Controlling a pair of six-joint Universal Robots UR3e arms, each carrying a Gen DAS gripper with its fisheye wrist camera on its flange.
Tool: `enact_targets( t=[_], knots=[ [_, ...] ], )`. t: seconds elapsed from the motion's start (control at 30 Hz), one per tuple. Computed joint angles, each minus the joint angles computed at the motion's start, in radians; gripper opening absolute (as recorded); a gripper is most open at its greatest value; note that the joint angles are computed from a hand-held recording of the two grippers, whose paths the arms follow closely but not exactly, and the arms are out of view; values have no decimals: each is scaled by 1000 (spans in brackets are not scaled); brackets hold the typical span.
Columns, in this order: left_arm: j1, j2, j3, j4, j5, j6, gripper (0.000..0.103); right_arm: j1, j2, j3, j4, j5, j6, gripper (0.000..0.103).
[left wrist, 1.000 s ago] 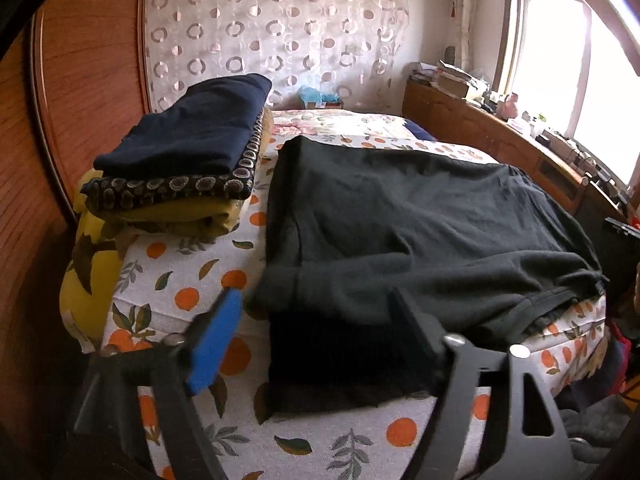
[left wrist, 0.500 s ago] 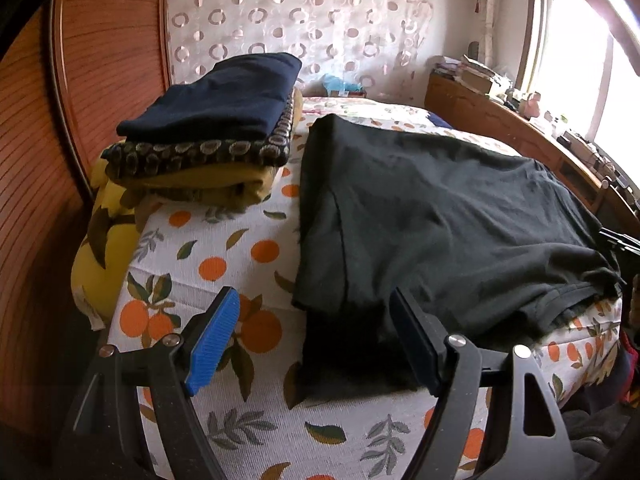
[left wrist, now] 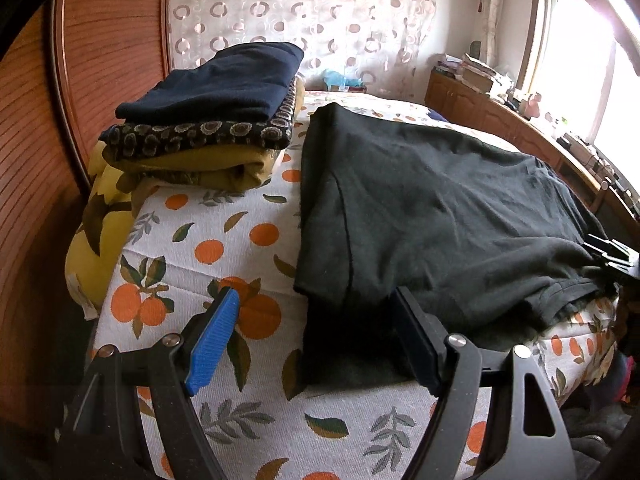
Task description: Fold small clothes
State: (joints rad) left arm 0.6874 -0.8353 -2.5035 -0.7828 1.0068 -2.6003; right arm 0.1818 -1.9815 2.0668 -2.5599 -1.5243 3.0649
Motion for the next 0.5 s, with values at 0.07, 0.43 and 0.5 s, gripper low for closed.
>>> enact_targets(
  t=[0.07, 0.43, 0.5],
  knots=[
    [-4, 2, -5, 0, 1, -4, 78, 19, -5, 37, -52, -17, 7, 61],
    [12, 20, -15, -58, -49, 4, 78, 68, 29, 44, -101, -57, 44, 62],
    [20, 24, -15, -68, -59, 0, 72, 67, 27, 47, -103, -56, 45, 62]
  ],
)
